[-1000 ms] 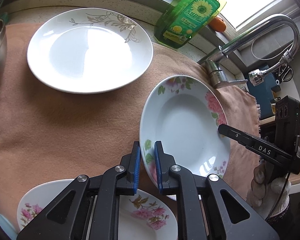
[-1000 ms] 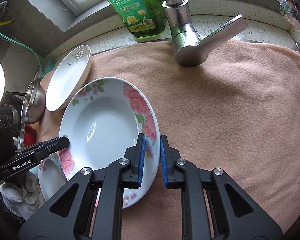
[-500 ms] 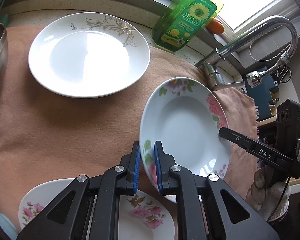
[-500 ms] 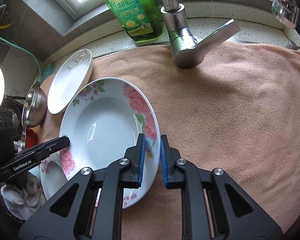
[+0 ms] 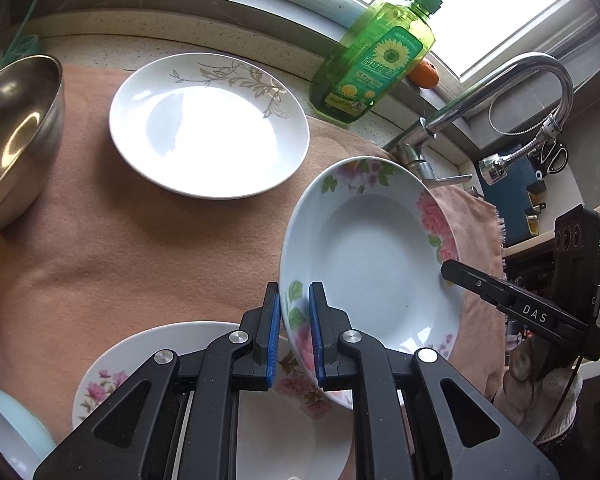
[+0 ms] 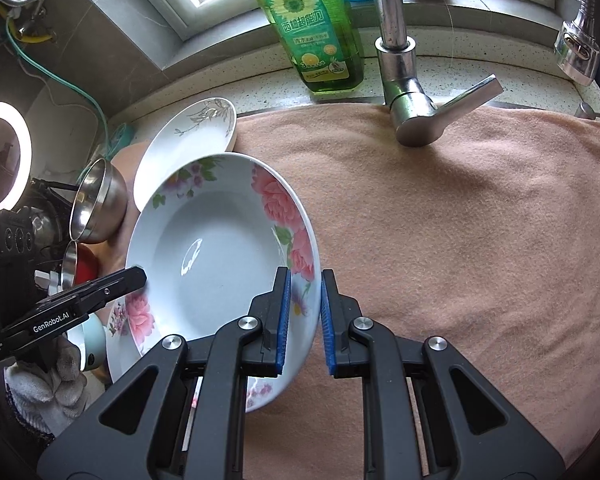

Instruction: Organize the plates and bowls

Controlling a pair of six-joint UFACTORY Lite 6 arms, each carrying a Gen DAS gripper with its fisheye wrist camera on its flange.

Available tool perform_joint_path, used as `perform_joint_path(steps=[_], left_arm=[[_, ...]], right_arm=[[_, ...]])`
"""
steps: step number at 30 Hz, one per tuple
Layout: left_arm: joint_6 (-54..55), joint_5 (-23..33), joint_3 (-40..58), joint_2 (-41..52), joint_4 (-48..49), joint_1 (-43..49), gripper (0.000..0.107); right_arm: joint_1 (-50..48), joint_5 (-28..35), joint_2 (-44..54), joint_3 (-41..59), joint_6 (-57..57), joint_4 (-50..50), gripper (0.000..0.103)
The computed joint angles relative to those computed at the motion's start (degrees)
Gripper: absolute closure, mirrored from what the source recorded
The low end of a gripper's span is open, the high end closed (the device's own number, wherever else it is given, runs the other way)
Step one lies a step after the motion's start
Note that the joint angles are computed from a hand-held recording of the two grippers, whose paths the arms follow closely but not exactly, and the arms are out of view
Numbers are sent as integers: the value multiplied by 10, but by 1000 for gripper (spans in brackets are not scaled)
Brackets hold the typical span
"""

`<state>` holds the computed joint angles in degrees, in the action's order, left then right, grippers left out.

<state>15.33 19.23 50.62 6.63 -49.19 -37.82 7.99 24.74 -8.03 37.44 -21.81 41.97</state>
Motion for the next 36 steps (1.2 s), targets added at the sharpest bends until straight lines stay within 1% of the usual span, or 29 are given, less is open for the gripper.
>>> perform_joint_path(steps=[8, 14, 17, 22, 31, 36], left_arm=[[-3, 19, -94, -109, 15, 34, 95], [-22, 42, -158, -188, 50, 59, 95], [-20, 56, -184, -218, 60, 74, 95], [-21, 73, -220, -257, 76, 96, 95], [-42, 98, -281, -333, 103, 115, 95], [-69, 107, -318, -374, 117, 116, 95]], right_arm=[[94, -13, -38, -18, 123, -57, 88], [176, -33, -57, -38, 239, -116, 88], [209, -45, -55, -45, 275, -123, 88], [272, -68, -45, -58, 365, -166, 88], [322, -79, -14, -55, 398, -174, 88], [336, -81, 18, -39, 386, -166, 88]])
